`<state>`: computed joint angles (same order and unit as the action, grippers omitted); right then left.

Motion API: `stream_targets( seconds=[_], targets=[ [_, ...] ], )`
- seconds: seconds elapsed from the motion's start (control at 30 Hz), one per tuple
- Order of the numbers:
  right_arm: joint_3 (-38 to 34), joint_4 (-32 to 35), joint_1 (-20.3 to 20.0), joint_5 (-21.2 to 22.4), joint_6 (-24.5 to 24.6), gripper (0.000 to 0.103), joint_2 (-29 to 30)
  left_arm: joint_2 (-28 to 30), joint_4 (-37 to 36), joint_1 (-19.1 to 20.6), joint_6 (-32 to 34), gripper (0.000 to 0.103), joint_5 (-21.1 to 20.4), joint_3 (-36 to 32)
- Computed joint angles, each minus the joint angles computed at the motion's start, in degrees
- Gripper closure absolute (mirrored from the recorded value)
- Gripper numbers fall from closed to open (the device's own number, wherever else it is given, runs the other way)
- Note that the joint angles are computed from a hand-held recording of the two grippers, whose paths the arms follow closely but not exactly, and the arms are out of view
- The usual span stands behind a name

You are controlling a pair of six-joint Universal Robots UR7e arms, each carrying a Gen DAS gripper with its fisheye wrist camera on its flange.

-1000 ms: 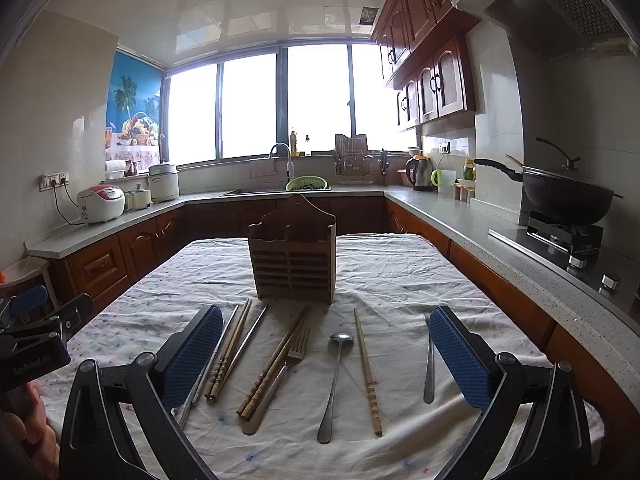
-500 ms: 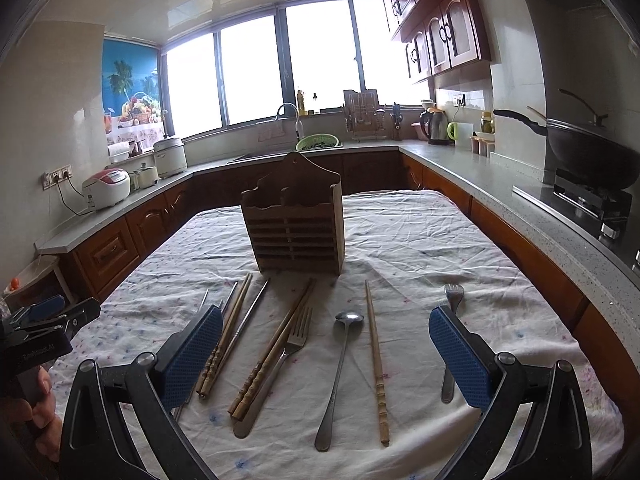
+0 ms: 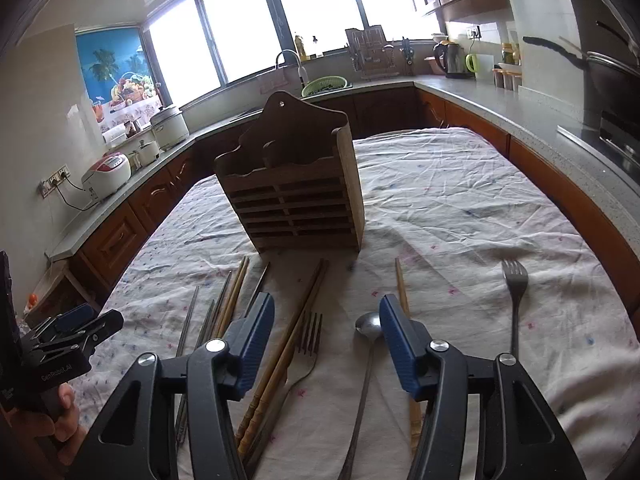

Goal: Organize utensils
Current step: 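Grasp a steel chopstick with the left tool while the right tool grasps a wooden chopstick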

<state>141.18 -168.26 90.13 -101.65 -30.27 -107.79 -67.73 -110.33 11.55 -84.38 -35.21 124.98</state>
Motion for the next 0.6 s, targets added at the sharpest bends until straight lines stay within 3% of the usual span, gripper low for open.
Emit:
stream_targets(
  seconds=[0.23, 0.4, 0.6],
  targets=[
    [-5.4, 1.3, 1.0, -2.1, 3.8, 0.078, 10.0, 1.9, -11.2, 6.1, 10.2, 0.027, -3.0, -0.3],
    [-8.0, 1.6, 1.1, -3.9, 5.6, 0.083, 15.1, 3.6, -14.9, 9.8, 14.4, 0.034, -4.9, -1.4],
    [-9.9, 2.6, 0.8, -5.2, 6.7, 0.088, 18.3, 5.3, -16.6, 13.3, 17.3, 0.052, -7.2, -3.0]
  ],
)
